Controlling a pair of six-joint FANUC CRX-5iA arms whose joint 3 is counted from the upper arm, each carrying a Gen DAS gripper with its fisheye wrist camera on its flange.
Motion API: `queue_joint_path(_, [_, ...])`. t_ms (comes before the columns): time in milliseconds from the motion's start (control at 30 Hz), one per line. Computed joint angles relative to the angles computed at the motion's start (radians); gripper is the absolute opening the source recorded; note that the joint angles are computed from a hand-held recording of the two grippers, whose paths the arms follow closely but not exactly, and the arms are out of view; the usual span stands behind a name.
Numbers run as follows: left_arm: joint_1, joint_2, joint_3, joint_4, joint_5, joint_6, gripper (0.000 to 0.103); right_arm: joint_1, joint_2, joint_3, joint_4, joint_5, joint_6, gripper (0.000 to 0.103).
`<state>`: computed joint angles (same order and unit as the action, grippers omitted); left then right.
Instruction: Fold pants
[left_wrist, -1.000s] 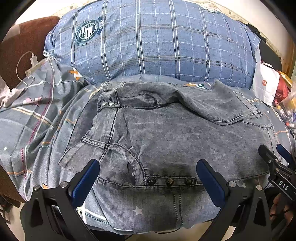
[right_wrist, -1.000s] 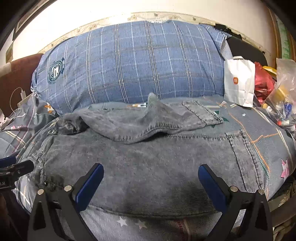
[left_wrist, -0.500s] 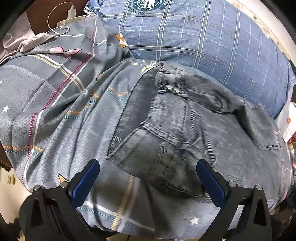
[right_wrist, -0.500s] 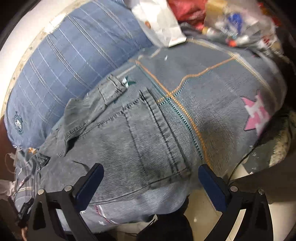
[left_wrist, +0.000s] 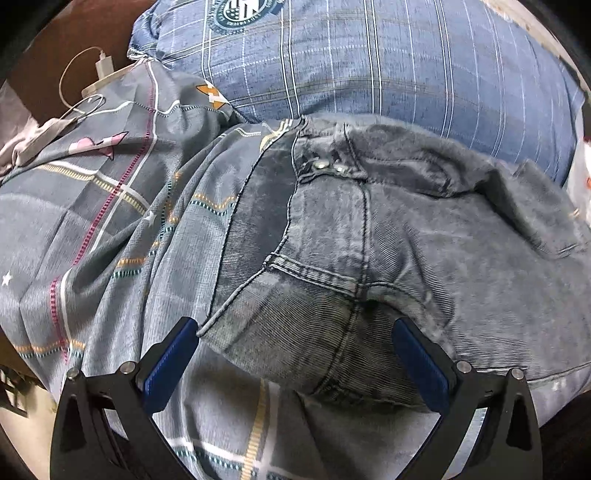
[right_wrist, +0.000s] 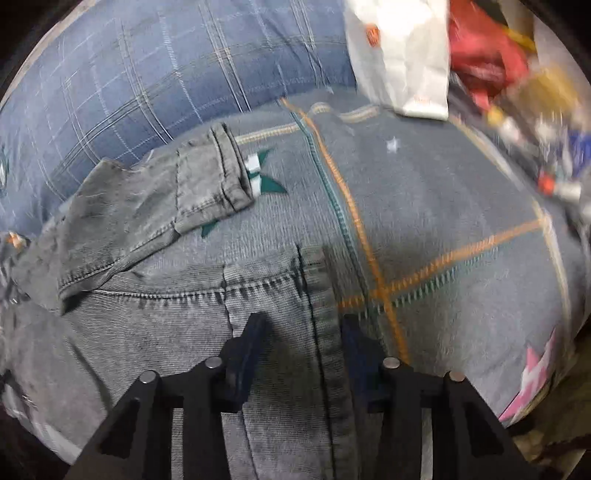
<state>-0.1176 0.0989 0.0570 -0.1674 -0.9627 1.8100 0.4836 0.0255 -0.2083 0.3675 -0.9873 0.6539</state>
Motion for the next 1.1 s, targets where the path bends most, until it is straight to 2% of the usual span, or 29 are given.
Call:
queue_joint_path(33, [-0.004,0.009,0.007,-0.012,-0.008,0.000,0.103,0.011,0.012,0.016,0.013,-0.022,0.023,0.017])
queue_joint_path(67, [-0.009,0.020,0.017,-0.025,-0.018,0.003,0.103,0.023,0.023,0.032,0.034,-0.055,0.042,0.016])
queue_joint_path(167, [-0.014,0.035,0.018,-0.043,-0.023,0.000,0.103,0.093,0.042,0.026,0.217,-0.125,0.020,0.016])
queue_joint_path(233, [-0.005,0.028,0.001,-0.028,0.000,-0.006,0.103,0.104,0.034,0.010,0.301,-0.115,-0.035,0.016])
queue_joint_path(267, [-0.003,0.028,-0.002,-0.023,0.003,-0.008,0.103,0.100,0.043,0.017,0.305,-0.121,-0.038,0.016])
queue_joint_path(333, [-0.001,0.028,-0.003,-0.024,0.008,-0.009,0.103,0.082,0.117,0.074,0.237,-0.184,0.019,0.026])
queue_joint_path(367, [-0.003,0.029,-0.002,-0.027,0.006,-0.009,0.103,0.078,0.134,0.064,0.236,-0.187,0.018,0.029])
queue_joint_path(400, [-0.004,0.027,-0.001,-0.031,0.003,-0.012,0.103,0.087,0.116,0.028,0.289,-0.161,-0.030,0.040])
queue_joint_path(467, [-0.009,0.021,0.000,-0.041,-0.002,-0.015,0.103,0.101,0.083,0.008,0.313,-0.155,-0.097,0.061])
queue_joint_path(567, [-0.010,-0.010,-0.016,-0.039,0.023,0.001,0.103,0.146,0.005,-0.055,0.397,-0.137,-0.191,0.065])
queue_joint_path(600, [-0.005,-0.024,-0.030,-0.023,0.050,0.000,0.103,0.159,-0.012,-0.070,0.408,-0.124,-0.205,0.074])
queue_joint_path(633, [-0.002,-0.030,-0.037,-0.013,0.066,-0.005,0.103,0.172,-0.034,-0.085,0.393,-0.117,-0.202,0.080])
queue_joint_path(667, [-0.003,-0.025,-0.034,-0.010,0.062,-0.010,0.103,0.168,-0.022,-0.066,0.326,-0.115,-0.147,0.092])
queue_joint_path(733, [0.006,0.045,0.011,0.032,-0.033,-0.064,0.103,0.120,0.051,0.036,0.116,-0.158,0.023,0.091])
queue_joint_path(767, [0.021,0.053,0.001,0.069,-0.031,-0.075,0.103,0.091,0.076,0.072,0.034,-0.177,0.056,0.090])
queue_joint_path(800, [0.050,0.030,-0.035,0.125,0.003,-0.083,0.103,0.074,0.065,0.081,0.004,-0.162,0.048,0.090])
queue_joint_path(900, [0.093,0.057,-0.024,0.215,-0.049,-0.162,0.103,0.059,0.015,0.079,0.065,-0.074,-0.029,0.090])
queue_joint_path(1000, [0.106,0.091,0.052,0.245,-0.148,-0.192,0.103,0.035,0.055,0.178,0.079,-0.036,0.040,0.090])
queue_joint_path(1100, [0.118,0.061,0.053,0.306,-0.055,-0.245,0.103,-0.007,0.172,0.339,0.033,-0.042,0.151,0.090])
